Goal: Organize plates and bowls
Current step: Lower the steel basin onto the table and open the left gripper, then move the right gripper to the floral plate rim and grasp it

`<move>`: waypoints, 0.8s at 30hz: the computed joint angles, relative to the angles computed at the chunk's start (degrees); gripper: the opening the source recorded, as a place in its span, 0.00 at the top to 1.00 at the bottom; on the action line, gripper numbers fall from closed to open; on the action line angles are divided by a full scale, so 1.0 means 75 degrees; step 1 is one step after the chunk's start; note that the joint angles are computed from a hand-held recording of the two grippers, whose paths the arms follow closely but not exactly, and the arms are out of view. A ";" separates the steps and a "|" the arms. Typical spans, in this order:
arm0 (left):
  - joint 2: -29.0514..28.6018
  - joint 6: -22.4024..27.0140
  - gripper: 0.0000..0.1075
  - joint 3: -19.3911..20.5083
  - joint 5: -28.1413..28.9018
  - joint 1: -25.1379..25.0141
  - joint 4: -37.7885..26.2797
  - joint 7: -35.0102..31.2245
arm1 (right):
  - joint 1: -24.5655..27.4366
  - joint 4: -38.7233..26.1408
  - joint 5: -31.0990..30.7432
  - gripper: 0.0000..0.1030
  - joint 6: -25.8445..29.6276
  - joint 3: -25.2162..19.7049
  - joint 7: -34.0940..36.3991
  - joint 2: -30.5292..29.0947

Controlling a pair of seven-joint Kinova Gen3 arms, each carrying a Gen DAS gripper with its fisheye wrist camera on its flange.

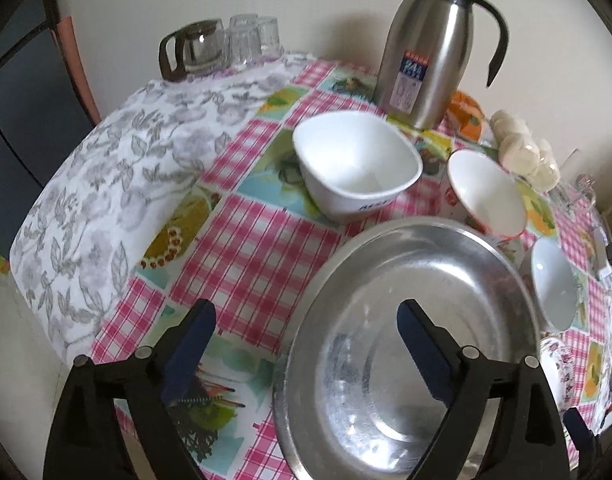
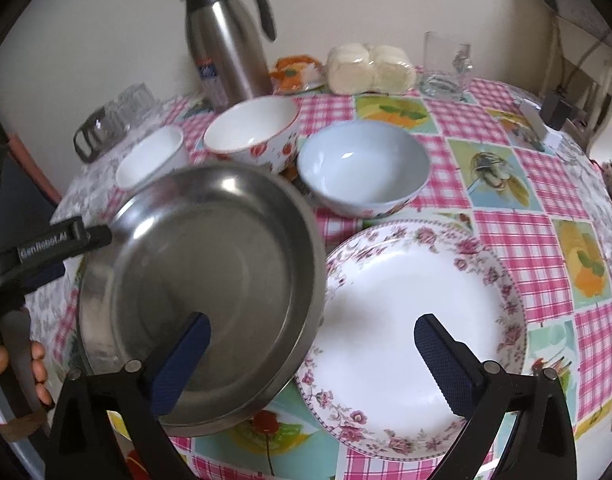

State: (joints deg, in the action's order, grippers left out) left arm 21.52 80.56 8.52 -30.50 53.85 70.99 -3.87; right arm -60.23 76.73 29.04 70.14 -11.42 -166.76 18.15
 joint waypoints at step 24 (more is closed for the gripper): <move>0.0832 -0.0669 0.14 -0.0212 -0.1548 0.1632 -0.1916 -0.1838 | 0.0630 0.1364 0.1248 0.00 0.0599 -0.0691 -0.1806 -0.1633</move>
